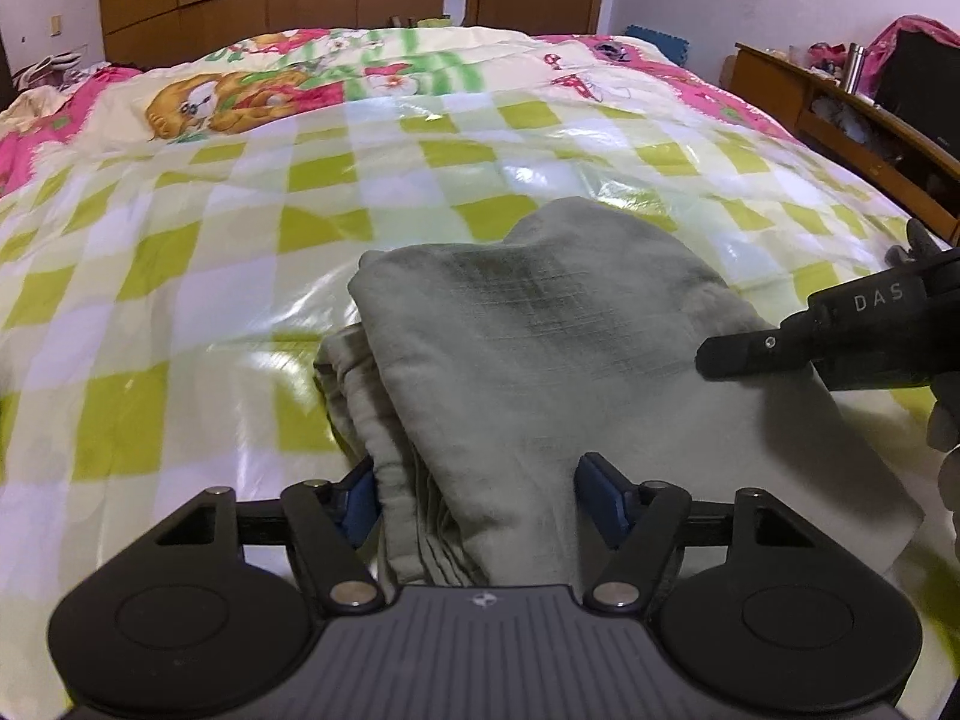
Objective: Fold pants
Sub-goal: 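Grasp the folded grey pants edge with the right tool and tug it straight, then open the right tool and lift it away from the pants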
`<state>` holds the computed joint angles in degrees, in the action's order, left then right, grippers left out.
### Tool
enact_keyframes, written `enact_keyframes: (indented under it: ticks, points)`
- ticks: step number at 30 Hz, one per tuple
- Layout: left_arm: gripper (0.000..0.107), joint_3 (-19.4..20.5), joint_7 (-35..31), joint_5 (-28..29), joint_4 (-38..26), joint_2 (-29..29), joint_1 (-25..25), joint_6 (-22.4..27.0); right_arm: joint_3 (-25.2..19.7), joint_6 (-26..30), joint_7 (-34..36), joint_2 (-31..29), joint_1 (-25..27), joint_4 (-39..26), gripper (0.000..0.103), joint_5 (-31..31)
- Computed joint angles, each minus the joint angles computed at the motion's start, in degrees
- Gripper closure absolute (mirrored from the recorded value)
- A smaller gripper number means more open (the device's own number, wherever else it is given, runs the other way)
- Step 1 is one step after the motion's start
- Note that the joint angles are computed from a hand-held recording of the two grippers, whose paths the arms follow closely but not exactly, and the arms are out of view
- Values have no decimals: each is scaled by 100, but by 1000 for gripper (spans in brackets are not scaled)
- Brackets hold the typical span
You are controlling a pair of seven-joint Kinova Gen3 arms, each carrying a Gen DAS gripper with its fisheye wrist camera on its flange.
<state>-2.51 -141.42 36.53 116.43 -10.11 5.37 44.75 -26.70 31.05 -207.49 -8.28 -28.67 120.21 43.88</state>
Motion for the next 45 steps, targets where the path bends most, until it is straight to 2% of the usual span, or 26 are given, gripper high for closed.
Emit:
enact_keyframes:
  ticks: [3, 6, 8, 10, 15, 18, 20, 24, 29, 30, 36, 41, 45]
  points:
    - [30, 183, 31, 9, -138, 187, 120, -170, -78, 294, 283, -41, 184, -63, 94, -87]
    - [30, 418, 320, -145, -291, 366, 224, -310, 350, 758, 264, -55, -207, -135, 93, -262]
    - [28, 577, 670, -437, -338, 372, 338, -483, 334, 1217, 304, -12, -288, -320, 90, -396]
    - [28, 732, 1093, -798, -351, 310, 374, -587, -98, 1680, 292, 16, -50, -492, 84, -373]
    - [28, 807, 1961, -1597, -255, -40, 452, -639, -1424, 2845, 368, 18, 517, -879, 84, -154]
    - [28, 678, 2153, -1748, -98, -355, 532, -619, -2069, 3516, -62, 220, 309, -1045, 80, 342]
    - [27, 657, 2238, -1873, 7, -489, 579, -625, -2163, 3803, -292, 504, -97, -1103, 79, 606]
    - [27, 672, 2357, -2099, 51, -519, 666, -421, -1856, 3626, -528, 807, -484, -1182, 79, 331]
    - [27, 573, 2474, -2217, 64, -831, 699, -283, -1766, 4189, -368, 821, -947, -1589, 75, 316]
    - [27, 541, 2504, -2220, 72, -893, 693, -239, -1689, 4315, -404, 860, -1137, -1655, 72, 346]
    - [27, 392, 2556, -2284, 239, -1335, 667, 46, -1700, 4675, -1308, 1059, -1830, -1616, 69, 635]
    - [26, 387, 2691, -2368, 363, -1699, 625, 318, -930, 4926, -1785, 1210, -3150, -1689, 69, 797]
    - [19, 393, 2775, -2424, 459, -1933, 607, 451, -72, 5103, -1670, 1352, -4212, -1954, 68, 704]
